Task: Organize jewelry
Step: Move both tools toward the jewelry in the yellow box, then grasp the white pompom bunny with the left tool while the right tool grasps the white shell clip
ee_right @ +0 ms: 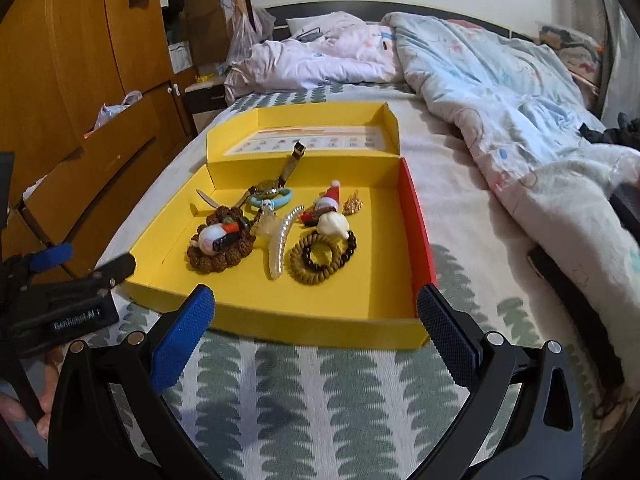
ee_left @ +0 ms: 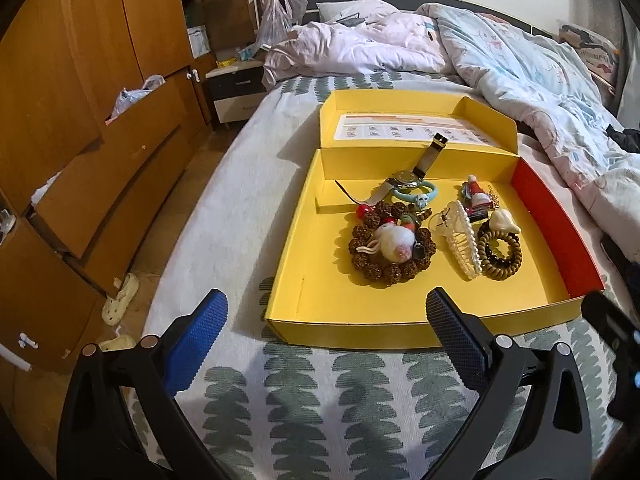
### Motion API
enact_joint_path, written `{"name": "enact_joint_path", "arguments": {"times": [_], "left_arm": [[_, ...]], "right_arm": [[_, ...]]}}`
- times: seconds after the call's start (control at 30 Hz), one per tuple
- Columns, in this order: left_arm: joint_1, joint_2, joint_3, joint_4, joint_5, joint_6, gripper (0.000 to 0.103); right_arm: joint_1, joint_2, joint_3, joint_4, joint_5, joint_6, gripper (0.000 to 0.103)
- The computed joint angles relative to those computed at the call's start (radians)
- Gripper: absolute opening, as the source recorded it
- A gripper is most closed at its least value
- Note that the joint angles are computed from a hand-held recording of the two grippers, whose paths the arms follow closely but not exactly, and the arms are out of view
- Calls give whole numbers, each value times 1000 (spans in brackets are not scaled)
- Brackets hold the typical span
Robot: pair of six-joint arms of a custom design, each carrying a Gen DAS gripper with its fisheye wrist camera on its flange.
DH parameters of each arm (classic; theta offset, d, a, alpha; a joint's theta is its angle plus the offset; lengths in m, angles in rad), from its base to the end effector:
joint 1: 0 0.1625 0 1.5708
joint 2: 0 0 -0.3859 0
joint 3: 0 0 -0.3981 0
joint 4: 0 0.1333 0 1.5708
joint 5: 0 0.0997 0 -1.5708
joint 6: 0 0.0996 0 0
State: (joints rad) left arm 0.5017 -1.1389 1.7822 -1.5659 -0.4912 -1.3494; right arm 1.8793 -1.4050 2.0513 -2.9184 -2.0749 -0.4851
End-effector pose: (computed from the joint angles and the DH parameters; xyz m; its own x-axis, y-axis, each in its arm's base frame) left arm -0.3594 -0.4493 0.1765 -0.6292 -0.2270 -0.7434 0.3875 0.7374 -0.5532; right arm 0.2372 -0.4638 0.3011 -0.7136 -0.3119 0.6273 -0.6384 0.6584 -0.3987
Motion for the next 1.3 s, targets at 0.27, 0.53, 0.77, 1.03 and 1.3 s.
{"name": "enact_joint_path", "arguments": {"times": [0.27, 0.53, 0.77, 1.03, 1.3], "left_arm": [[43, -7, 16, -194, -54, 135, 99], [88, 72, -85, -114, -31, 163, 99], [164, 130, -156, -242, -100, 335, 99], [228, 180, -236, -286, -177, 417, 99], [264, 191, -259, -281, -234, 439, 99]], "right_arm": [[-6, 69, -97, 58, 76, -17, 100], [-37, 218, -304, 297, 87, 112, 95], [-54, 312, -448, 431, 62, 187, 78], [-92, 374, -540, 588, 9, 274, 76], [-107, 405, -569, 614, -21, 282, 76]]}}
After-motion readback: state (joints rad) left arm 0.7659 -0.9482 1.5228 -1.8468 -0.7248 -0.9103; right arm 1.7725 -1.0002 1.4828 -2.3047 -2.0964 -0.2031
